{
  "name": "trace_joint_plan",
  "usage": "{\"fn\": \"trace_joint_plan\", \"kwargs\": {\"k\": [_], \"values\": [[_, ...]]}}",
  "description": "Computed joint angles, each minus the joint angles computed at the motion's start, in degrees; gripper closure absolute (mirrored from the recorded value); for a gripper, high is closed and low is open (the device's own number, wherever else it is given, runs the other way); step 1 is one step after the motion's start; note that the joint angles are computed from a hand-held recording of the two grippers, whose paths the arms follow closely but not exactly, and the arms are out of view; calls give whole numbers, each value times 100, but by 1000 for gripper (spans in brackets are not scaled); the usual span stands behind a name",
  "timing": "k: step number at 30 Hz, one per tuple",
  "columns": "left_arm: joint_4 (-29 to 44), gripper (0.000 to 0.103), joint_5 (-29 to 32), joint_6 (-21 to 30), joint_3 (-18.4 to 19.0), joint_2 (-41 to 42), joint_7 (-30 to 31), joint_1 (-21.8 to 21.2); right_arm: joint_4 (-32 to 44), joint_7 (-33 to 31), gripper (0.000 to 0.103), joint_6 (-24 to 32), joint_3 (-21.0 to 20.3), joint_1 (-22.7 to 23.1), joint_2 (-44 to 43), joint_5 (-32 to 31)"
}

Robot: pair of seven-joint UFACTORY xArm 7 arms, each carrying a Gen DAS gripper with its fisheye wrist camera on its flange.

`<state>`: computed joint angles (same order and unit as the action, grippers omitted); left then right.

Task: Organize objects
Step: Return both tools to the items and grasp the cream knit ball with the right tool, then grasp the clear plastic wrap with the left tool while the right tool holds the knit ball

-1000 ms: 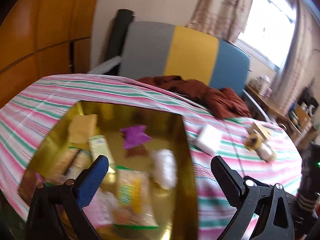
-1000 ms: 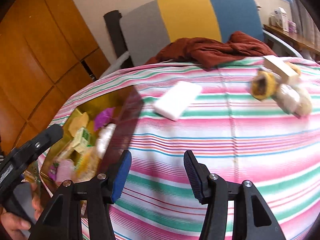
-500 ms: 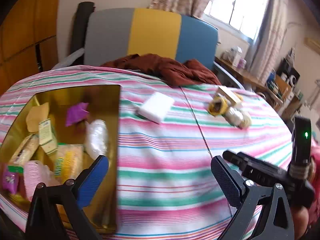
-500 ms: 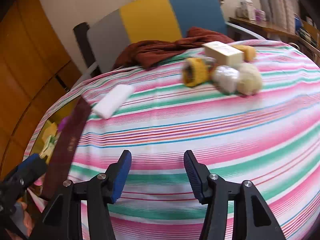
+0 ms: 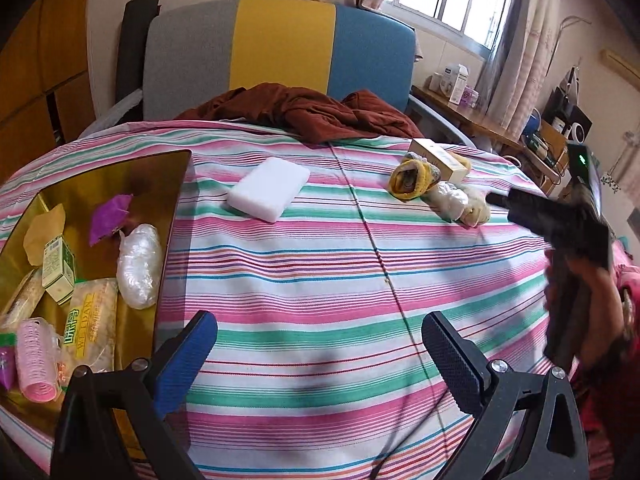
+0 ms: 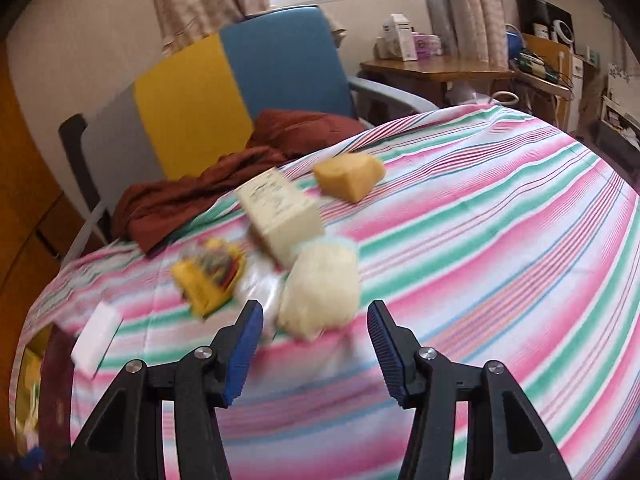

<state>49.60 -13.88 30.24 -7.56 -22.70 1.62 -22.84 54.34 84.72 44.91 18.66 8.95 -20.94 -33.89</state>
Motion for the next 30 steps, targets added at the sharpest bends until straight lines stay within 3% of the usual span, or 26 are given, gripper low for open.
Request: {"fn": "trace_joint_plan", "kwargs": {"k": [7, 10, 17, 22, 26, 28, 30], "values": [[9, 0, 200, 149, -97, 58, -221, 77, -67, -608, 49, -877, -594, -55, 491, 612], [73, 0, 320, 158, -151, 145, -292, 112, -197, -674, 52, -1042, -510, -71, 481, 526], [536, 0, 442, 77, -232, 636, -418, 112, -739, -556, 53, -761, -210, -130, -245, 301], [1050, 0, 629, 18, -399, 1164, -555, 31, -1118, -375, 53, -11, 77, -308, -956, 282], [1643, 0, 665, 48, -542, 1763, -585, -167, -1436, -173, 53, -314, 106, -462, -1221, 280], [2038, 0, 373, 118, -576, 2153, -344, -305, -1406, -135, 53, -275, 233, -556, -1206, 208], [2504, 0, 381, 238, -644, 2602, -475, -393, -1351, -112, 53, -215, 317, -604, -1163, 141]]}}
